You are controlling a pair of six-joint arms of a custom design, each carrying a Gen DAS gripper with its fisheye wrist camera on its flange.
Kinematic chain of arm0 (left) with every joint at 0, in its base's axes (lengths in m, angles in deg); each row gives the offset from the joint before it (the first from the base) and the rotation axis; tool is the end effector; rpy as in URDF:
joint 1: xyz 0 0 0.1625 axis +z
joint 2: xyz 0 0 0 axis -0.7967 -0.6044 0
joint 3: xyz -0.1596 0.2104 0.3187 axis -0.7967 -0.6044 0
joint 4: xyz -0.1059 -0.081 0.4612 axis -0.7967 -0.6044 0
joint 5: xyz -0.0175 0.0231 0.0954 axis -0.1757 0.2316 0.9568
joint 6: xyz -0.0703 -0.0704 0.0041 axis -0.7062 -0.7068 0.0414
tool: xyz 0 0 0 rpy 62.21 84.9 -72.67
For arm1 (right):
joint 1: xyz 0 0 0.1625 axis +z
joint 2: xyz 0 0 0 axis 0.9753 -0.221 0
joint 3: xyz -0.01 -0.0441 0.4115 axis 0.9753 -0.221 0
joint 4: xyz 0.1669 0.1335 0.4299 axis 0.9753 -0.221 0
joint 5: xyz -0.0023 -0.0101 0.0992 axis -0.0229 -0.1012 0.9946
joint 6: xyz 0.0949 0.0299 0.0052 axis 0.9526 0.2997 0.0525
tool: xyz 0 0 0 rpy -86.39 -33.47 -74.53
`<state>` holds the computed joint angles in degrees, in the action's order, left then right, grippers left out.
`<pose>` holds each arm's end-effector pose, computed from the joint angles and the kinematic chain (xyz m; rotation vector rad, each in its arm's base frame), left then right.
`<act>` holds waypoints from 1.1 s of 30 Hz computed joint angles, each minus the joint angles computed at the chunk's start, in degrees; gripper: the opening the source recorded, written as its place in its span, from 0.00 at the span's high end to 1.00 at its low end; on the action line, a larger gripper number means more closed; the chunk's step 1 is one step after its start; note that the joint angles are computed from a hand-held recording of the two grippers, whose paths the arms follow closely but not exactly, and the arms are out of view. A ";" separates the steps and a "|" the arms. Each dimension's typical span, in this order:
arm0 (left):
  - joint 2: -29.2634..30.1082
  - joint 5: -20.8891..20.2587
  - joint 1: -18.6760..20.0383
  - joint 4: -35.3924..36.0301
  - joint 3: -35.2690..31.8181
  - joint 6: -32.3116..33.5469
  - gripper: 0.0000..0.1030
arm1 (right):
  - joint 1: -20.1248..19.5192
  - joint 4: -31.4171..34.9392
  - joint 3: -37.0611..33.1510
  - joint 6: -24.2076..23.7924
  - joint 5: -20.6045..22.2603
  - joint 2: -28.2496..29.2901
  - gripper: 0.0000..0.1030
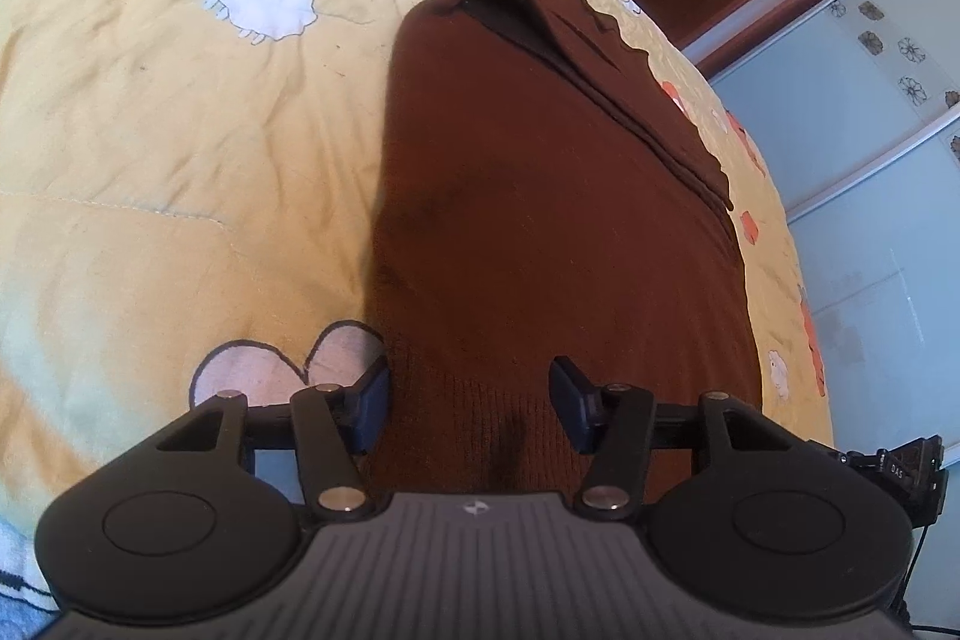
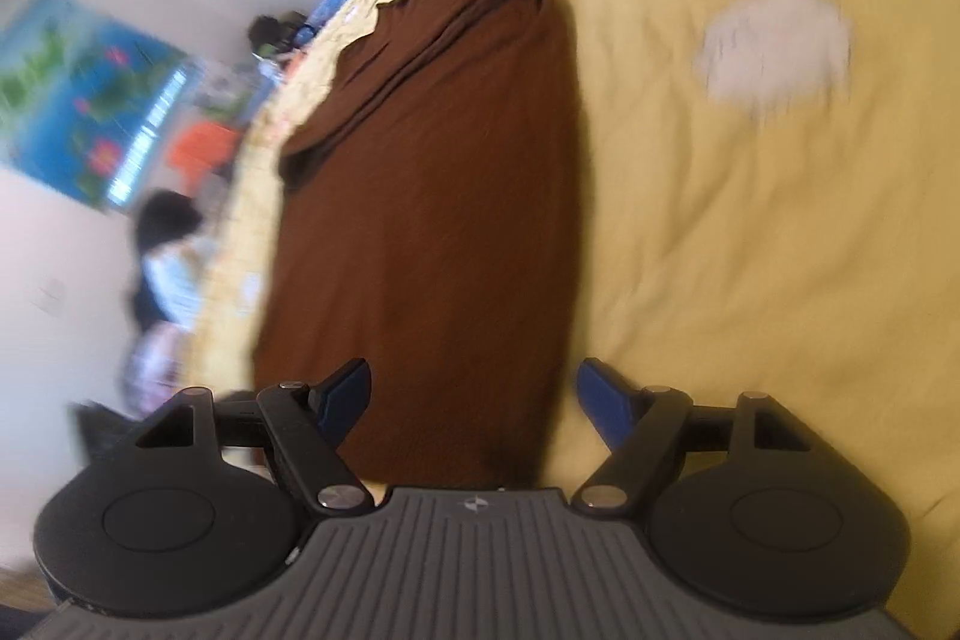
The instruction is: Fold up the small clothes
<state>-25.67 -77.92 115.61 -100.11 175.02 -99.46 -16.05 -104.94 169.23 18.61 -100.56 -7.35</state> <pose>-0.0631 -0.4898 0.1225 0.0302 2.8955 -0.7705 -0.0542 -0.4452 0.1818 0.1000 2.9055 -0.8473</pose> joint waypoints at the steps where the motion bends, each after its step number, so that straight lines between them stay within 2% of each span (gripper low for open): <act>1: 0.13 -0.83 0.24 0.22 -0.25 -0.12 0.47 | -0.73 0.56 0.38 0.34 1.56 -0.11 0.25; 4: 1.21 -6.07 2.34 0.22 -1.41 -0.53 0.47 | -2.85 2.36 0.66 1.88 6.60 0.53 0.27; 5: 1.54 -6.84 2.68 -0.33 -1.47 -0.31 0.50 | -3.06 2.55 0.59 1.90 7.35 0.81 0.29; 6: 2.08 -7.04 2.90 -0.38 -1.78 -0.04 0.64 | -2.94 2.46 0.31 2.20 7.19 1.27 0.36; 7: 2.50 -6.82 3.03 0.30 -2.20 -0.23 0.73 | -2.60 1.47 0.06 3.39 6.17 1.97 0.43; 8: 2.82 -6.04 3.00 1.07 -2.54 -0.73 0.88 | -2.02 0.99 -0.55 4.67 4.45 2.76 0.64; 9: 2.86 -5.79 3.05 1.49 -2.72 -0.79 0.89 | -1.35 0.72 -1.23 5.56 2.06 3.67 0.80; 10: 2.61 -5.33 2.93 2.26 -2.89 -0.82 0.89 | -1.50 0.25 -1.36 5.81 2.07 4.11 0.92; 12: 1.28 -1.29 1.05 3.47 -2.30 -0.56 0.90 | -0.73 -2.28 -0.60 5.72 0.65 3.45 0.90; 13: -0.15 -1.20 0.47 3.77 -1.61 -0.20 0.91 | -0.04 -3.58 0.32 4.66 -0.25 2.04 0.89; 15: -3.28 -2.18 -0.42 3.64 0.06 1.30 0.91 | -0.04 -2.27 2.44 2.32 1.32 -2.74 0.90; 17: -4.62 -0.35 -1.51 5.30 0.94 2.82 0.91 | 0.85 -1.92 3.59 -0.06 -1.98 -6.08 0.90; 20: -2.15 0.94 -0.19 8.31 -0.10 2.10 0.91 | -0.21 -1.51 2.29 1.10 -6.34 -3.67 0.90; 21: -1.86 0.03 0.26 6.61 0.10 2.84 0.91 | -1.17 -1.12 2.18 0.79 -4.91 -3.08 0.94; 22: -2.02 -0.03 0.30 7.32 -0.18 2.62 0.90 | -1.53 -0.76 2.07 0.76 -3.93 -2.71 0.94; 24: -3.74 -0.61 0.13 8.51 -0.07 3.67 0.87 | -0.89 -2.26 2.44 1.36 -4.88 -2.94 0.93; 25: -4.84 -0.17 -0.25 8.80 0.12 4.92 0.87 | -0.69 -2.53 2.41 1.59 -4.94 -3.35 0.83; 27: -6.77 6.14 -2.54 8.63 0.31 6.83 0.86 | 0.80 -6.78 2.29 3.08 -6.87 -3.42 0.59; 28: -6.75 8.93 -3.49 6.83 0.08 8.52 0.85 | 2.43 -10.27 1.68 3.49 -8.68 -2.47 0.54; 29: -5.39 11.08 -4.36 3.82 -0.80 10.78 0.82 | 4.54 -13.90 0.53 3.23 -10.79 -0.68 0.53; 31: 0.12 12.70 -5.18 -3.79 -3.72 16.72 0.72 | 9.16 -19.80 -3.42 1.18 -14.80 5.34 0.53; 33: 7.74 12.58 -5.25 -9.04 -8.18 22.49 0.52 | 14.48 -24.17 -9.35 -2.37 -19.94 13.34 0.53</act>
